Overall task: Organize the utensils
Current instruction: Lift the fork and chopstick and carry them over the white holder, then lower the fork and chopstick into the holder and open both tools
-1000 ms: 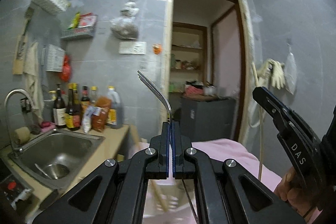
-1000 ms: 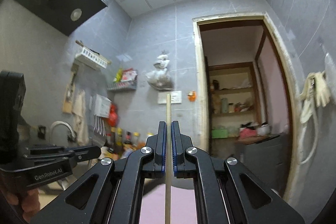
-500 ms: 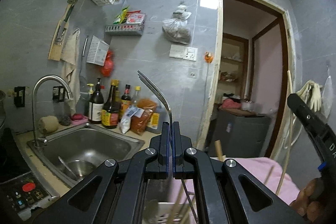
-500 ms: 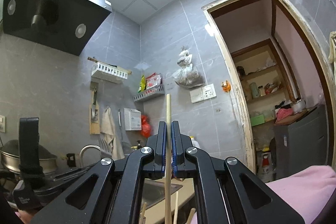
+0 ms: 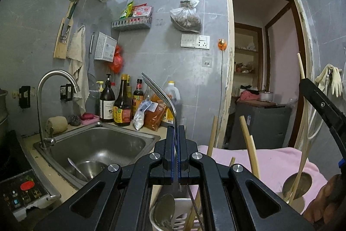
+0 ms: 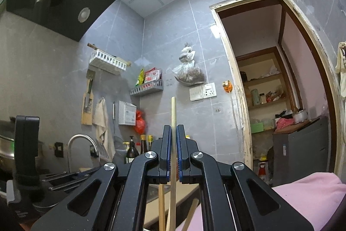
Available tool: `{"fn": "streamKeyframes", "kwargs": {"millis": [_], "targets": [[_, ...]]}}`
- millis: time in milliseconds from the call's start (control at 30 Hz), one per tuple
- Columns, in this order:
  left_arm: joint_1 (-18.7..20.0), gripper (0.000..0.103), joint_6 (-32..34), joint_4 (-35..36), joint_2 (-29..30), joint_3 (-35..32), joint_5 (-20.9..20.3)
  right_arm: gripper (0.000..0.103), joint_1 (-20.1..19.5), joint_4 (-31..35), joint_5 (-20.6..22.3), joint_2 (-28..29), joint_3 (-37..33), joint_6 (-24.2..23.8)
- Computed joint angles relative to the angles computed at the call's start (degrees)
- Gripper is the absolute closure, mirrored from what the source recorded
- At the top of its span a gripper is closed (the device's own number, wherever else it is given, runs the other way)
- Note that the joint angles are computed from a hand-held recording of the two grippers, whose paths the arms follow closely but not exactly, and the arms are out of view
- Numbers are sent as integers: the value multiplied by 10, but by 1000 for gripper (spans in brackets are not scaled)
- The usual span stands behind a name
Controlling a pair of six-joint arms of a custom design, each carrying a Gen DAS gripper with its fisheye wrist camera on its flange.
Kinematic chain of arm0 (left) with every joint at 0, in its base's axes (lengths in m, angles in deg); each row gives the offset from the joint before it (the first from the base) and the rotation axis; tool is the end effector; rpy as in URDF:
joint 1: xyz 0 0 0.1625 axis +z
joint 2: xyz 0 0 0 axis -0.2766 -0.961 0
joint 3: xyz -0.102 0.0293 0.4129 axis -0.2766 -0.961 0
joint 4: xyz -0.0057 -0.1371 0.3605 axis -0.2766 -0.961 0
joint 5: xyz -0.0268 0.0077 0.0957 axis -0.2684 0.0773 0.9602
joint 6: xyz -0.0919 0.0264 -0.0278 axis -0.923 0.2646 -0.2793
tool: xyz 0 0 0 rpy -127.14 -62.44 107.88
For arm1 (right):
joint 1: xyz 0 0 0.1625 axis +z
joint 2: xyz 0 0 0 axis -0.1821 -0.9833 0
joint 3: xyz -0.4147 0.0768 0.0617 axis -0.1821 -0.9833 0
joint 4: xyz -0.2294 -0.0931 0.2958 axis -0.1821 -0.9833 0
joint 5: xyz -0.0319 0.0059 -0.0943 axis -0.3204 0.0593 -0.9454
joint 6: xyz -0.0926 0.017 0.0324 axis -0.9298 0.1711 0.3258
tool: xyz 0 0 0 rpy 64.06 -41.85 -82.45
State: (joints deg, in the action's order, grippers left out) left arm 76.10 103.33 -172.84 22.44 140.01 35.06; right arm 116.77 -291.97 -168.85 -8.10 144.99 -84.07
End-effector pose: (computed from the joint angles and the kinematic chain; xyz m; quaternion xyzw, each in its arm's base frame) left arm -0.0778 -0.5168 0.2606 0.2149 0.7038 -0.6265 0.2568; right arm 0.3050 -0.5008 0.0137 0.4011 -0.6242 0.6676 0.0620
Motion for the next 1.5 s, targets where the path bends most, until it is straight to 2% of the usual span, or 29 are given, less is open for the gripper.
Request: {"fn": "streamKeyframes", "kwargs": {"millis": [433, 667, 1000, 1133, 1200, 1400, 1500], "targets": [[9, 102, 33, -3, 6, 39, -43, 100, -6, -21, -33, 4, 24, -16], [17, 102, -2, 23, -10, 61, -68, 99, -8, -12, -53, 2, 39, -11], [7, 95, -28, 36, -27, 78, -70, 96, -4, -1, -80, -5, 52, 2], [2, 80, -47, 35, -37, 87, -68, 90, -3, -2, -81, -9, 60, 5], [-3, 77, -57, 35, -43, 94, -69, 83, -3, -5, -79, -13, 66, 8], [-29, 65, -81, 42, -56, 107, -37, 80, -1, -21, -86, -28, 89, 10], [-42, 59, -88, 49, -60, 113, -19, 73, -2, -31, -96, -40, 107, 10]]}}
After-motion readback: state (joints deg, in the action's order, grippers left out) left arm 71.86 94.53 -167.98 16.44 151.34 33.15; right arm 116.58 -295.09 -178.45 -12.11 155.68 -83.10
